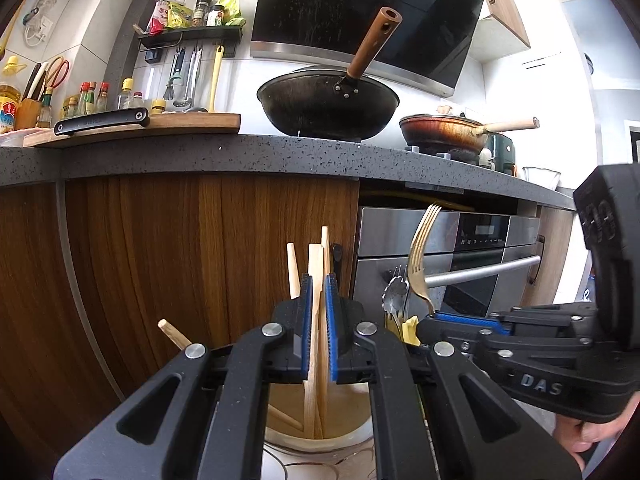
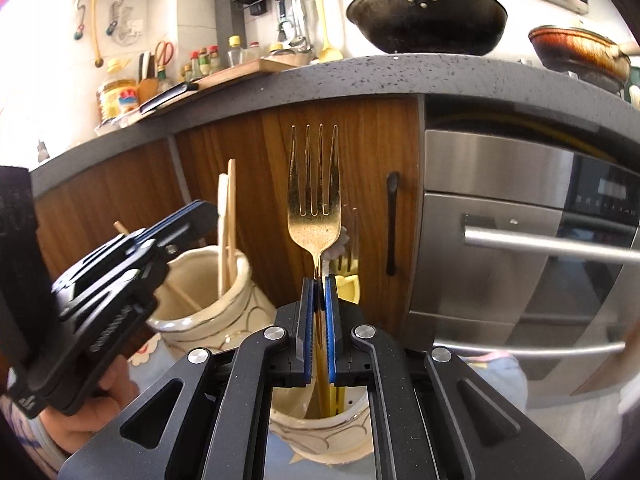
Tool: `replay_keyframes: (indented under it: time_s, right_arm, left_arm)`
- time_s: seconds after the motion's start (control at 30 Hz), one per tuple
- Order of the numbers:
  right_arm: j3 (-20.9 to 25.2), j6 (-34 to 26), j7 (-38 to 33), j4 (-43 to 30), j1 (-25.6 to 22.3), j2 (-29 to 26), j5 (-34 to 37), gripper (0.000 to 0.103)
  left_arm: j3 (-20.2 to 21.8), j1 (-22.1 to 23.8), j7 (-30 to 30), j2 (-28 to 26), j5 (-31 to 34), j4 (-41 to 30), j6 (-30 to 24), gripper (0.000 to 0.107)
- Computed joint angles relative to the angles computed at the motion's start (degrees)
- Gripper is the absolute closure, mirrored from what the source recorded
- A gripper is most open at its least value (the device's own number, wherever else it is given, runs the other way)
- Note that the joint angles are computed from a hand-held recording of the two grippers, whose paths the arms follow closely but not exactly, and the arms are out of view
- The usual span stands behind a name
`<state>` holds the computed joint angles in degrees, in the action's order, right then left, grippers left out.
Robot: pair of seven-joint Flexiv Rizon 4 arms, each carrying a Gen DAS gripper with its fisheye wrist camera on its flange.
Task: Organize utensils
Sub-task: 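Lower the chopstick into the tall pot while the right tool lowers the gold fork into the smaller pot, then open both tools to release the utensils and pull back from the pots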
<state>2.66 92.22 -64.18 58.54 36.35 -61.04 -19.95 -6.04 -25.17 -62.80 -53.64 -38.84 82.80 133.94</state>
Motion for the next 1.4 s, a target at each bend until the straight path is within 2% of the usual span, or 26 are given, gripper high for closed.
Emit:
replay_keyframes:
  time_s: [0.13,0.17,0.27,0.3,0.47,0.53,0.6,0.77,0.9,1.03,1.13,1.2,1.4]
  right_arm:
    - [0.7,-0.2,0.3,-1.0,-0.5,-0.7,0.5,0.097]
    - [0.5,-0.1,0.4,-1.2,-0.5,-0.8,0.6,0.097]
    - [0.3,0.1,0.6,-1.4,-0.5,-1.1,0.8,0.097]
    - [0.8,0.5,0.4,-1.6,-0.8,-1.3,0.8,0.097]
    - [1.2,0.8,0.2,-1.4,-1.1,-1.4,0.9,0.094]
    - [0.1,1.6,0.9,-0.5,-0.6,-1.0,1.4,0.079]
    - [-0.9,3.0,1.5,0.7,-0.2,-0.4,1.7,0.070]
    - [-5.9,6.4,3.6,5.4,2.2,2.0,3.1,0.061]
    - [-10.7,9.0,4.4,10.2,4.9,3.8,4.6,0.038]
    - [-15.3,11.4,3.8,15.4,8.4,5.5,7.0,0.019]
    - [-17.7,12.8,2.6,18.3,10.5,6.3,8.9,0.012]
    - [-18.3,13.5,1.5,19.8,11.3,6.8,10.1,0.011]
    - [-16.8,14.5,-0.9,24.3,11.6,8.7,12.7,0.009]
  left_arm:
    - [-0.3,0.4,-1.0,0.6,1.0,0.9,0.5,0.098]
    - [-0.3,0.4,-1.3,0.7,1.0,1.2,0.8,0.092]
    - [-0.4,0.5,-2.1,1.0,1.5,2.1,2.1,0.063]
    - [-0.4,0.5,-2.2,1.1,1.7,2.3,2.4,0.059]
    - [-0.3,0.5,-2.2,2.1,2.3,3.9,3.5,0.052]
    - [-0.3,0.5,-2.1,2.7,2.8,4.9,4.2,0.044]
    - [-0.2,0.6,-2.2,3.2,3.2,5.8,5.2,0.038]
    - [-0.6,1.2,-3.1,4.6,4.3,8.3,7.2,0.029]
    - [-0.9,1.5,-3.7,5.6,4.6,10.2,8.7,0.017]
    - [-1.0,1.7,-4.6,6.5,5.0,12.3,10.2,0.010]
    - [-1.2,2.2,-5.8,7.6,6.1,14.6,11.5,0.009]
    - [-1.3,2.6,-6.5,8.5,6.8,16.5,11.5,0.009]
    - [-1.0,2.5,-7.3,11.1,6.6,22.0,9.4,0.009]
